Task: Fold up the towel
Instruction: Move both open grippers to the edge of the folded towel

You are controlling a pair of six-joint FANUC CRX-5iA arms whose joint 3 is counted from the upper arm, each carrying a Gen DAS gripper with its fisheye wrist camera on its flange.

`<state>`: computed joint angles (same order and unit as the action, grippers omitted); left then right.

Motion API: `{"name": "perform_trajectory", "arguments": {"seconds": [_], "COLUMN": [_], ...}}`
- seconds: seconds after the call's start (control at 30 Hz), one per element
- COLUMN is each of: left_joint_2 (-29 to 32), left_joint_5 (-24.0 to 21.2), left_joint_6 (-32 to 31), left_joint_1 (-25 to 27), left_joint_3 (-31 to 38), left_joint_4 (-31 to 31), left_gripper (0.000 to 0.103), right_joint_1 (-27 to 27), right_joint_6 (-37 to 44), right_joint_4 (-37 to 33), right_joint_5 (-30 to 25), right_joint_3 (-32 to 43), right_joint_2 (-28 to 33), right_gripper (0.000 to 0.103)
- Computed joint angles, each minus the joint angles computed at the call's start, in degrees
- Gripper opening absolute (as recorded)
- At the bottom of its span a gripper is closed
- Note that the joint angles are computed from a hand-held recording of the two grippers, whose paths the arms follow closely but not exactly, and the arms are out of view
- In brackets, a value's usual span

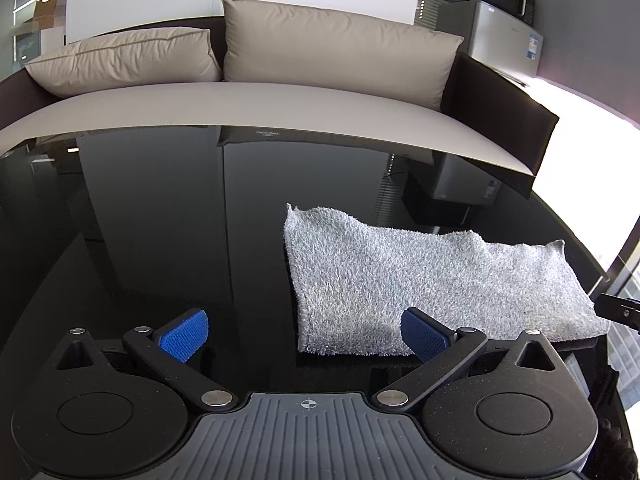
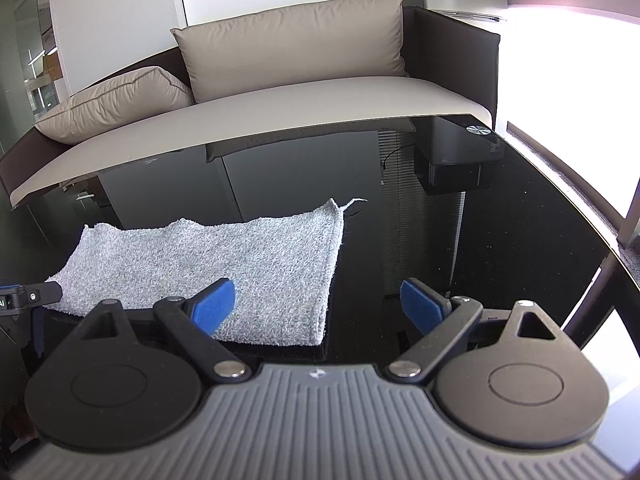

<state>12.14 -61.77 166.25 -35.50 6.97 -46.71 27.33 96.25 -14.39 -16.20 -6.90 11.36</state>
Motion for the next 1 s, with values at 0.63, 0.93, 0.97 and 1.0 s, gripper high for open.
{"name": "perform_trajectory", "arguments": {"seconds": [0.63, 0.93, 0.97, 1.0], "left_joint_2": [0.3, -0.1, -0.1, 0.0], "left_joint_5": [-0.2, 1.0, 0.9, 1.0], "left_joint_6": [-0.3, -0.7, -0.8, -0.8], "left_joint_1": [-0.3, 0.1, 0.0, 0.0], "left_joint_3": [0.1, -0.6, -0.5, -0.5], "left_joint_4": [0.7, 1.5, 1.4, 1.4], "left_gripper": [0.102, 0.092, 0.090, 0.089], "right_joint_1": [0.1, 0.0, 0.0, 0.0], "right_joint_6": [-1.7, -1.6, -1.3, -1.2], "right_joint_4": [0.7, 0.8, 0.6, 0.5], "right_joint_5": [-2.3, -2.9, -3.0, -3.0], "right_joint_3": [0.1, 0.5, 0.6, 0.6], "right_joint_2": [0.1, 0.5, 0.5, 0.5], "right_gripper": [0.054, 0.043, 0.040, 0.039]}}
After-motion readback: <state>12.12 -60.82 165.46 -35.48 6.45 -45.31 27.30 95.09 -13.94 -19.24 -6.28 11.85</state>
